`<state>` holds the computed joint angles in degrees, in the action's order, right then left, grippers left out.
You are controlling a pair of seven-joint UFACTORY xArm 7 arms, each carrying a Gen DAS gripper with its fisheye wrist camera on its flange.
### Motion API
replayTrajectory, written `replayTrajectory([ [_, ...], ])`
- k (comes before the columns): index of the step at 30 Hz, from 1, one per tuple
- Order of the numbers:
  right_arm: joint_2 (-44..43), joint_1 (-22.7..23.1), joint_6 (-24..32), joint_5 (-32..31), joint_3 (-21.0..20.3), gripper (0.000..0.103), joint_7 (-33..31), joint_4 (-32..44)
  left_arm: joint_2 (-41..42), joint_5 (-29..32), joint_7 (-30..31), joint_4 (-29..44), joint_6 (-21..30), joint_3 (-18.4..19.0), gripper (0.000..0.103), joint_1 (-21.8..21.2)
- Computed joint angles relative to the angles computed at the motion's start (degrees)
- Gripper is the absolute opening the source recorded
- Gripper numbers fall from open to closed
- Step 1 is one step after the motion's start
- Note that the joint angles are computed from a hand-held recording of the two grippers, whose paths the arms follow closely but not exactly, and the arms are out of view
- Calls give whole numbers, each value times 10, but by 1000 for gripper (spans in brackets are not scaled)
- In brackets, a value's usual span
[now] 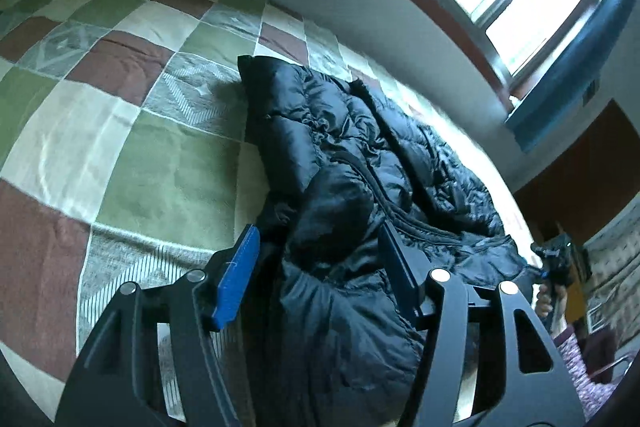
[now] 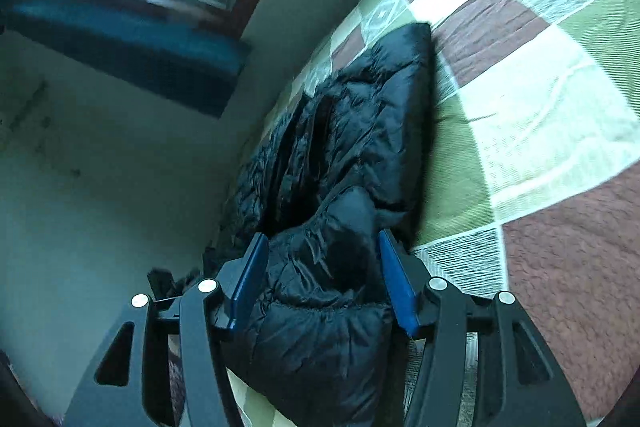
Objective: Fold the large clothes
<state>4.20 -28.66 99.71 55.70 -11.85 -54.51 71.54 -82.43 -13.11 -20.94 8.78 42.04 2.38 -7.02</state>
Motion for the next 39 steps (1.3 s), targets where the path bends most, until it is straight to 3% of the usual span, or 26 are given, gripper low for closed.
replayTrajectory([
  [9,-17,9,-16,-30,3,55,-40,-11,75,-5,33,15,-47,9,59,-29],
  [11,-30,14,-26,-42,1,48,-54,-20,94,0,42,23,-55,-2,49,-35],
  [13,-52,25,-59,-58,3,33,-63,-38,112,7,47,32,-57,-12,41,-38],
  [15,-74,35,-90,-71,1,24,-70,-55,125,14,51,39,-55,-22,31,-42],
  [17,-92,45,-112,-75,-3,14,-71,-69,137,26,53,50,-44,-37,9,-44],
  [19,-111,51,-124,-67,-13,8,-78,-80,139,39,51,59,-30,-57,5,-45],
  [24,-155,64,-125,-30,-41,5,-84,-85,97,56,28,70,-22,-80,3,-47],
  [27,-164,76,-129,-5,-50,5,-81,-74,85,68,14,88,-34,-85,3,-35],
  [31,-144,94,-147,41,-49,5,-64,-35,130,92,-5,131,-86,-94,3,4],
  [35,-89,108,-187,89,-24,4,-26,32,236,109,-32,187,-155,-99,3,44],
  [39,-15,121,-250,103,20,4,26,114,356,153,-68,256,-208,-131,3,109],
])
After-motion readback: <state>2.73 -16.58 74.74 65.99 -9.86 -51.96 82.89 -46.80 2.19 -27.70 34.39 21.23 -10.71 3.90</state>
